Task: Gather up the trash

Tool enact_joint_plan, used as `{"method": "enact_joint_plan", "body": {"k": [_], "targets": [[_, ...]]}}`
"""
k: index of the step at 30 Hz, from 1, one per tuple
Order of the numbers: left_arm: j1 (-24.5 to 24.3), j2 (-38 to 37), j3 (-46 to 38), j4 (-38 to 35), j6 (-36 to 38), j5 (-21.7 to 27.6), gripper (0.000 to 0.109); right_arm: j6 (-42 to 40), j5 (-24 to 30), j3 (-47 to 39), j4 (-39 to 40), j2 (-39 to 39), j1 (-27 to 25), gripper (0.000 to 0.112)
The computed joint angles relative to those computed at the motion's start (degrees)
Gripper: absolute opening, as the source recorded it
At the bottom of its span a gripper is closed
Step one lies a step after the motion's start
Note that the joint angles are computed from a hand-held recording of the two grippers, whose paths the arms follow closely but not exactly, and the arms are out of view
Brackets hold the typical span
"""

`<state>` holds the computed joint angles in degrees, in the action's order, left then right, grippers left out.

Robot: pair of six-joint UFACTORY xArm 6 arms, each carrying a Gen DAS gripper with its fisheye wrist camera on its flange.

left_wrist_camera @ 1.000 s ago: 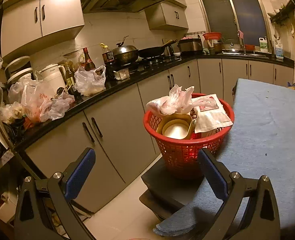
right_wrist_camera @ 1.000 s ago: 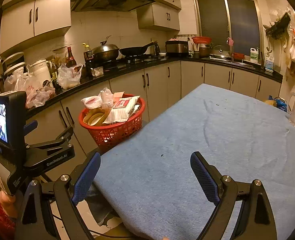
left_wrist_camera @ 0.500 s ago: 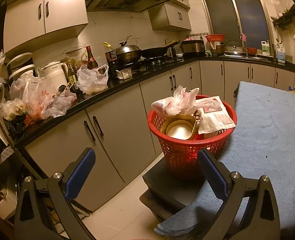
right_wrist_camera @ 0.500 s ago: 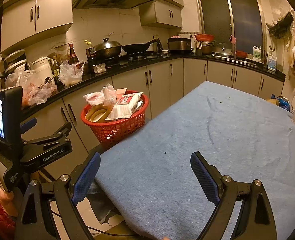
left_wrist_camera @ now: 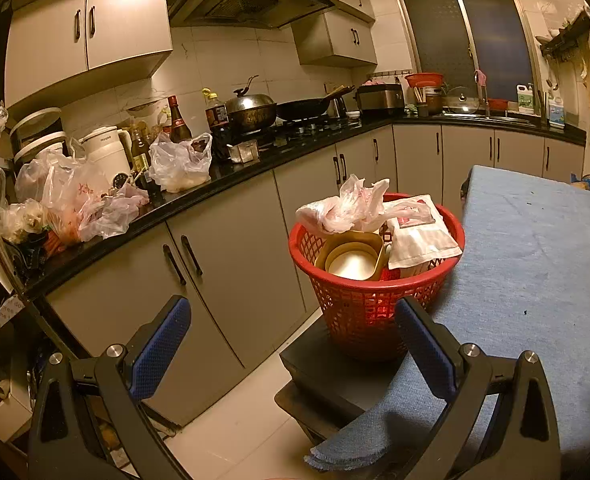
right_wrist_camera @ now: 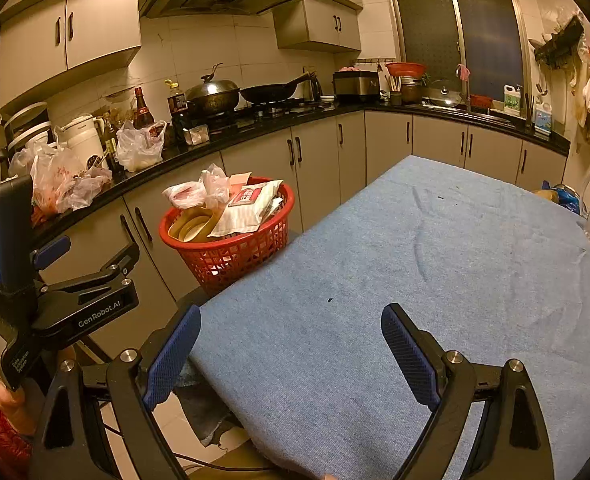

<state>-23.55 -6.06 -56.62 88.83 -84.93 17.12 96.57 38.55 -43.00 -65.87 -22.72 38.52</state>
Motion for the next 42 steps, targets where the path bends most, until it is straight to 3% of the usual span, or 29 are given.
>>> {"method": "enact_joint_plan", "body": {"k": [42], "targets": [[-0.3, 2.6, -1.5, -2.2, 3.1, -2.4, 0.101, 0.1, -2.3, 0.8, 2.2, 1.2, -2.4, 0.095]]}}
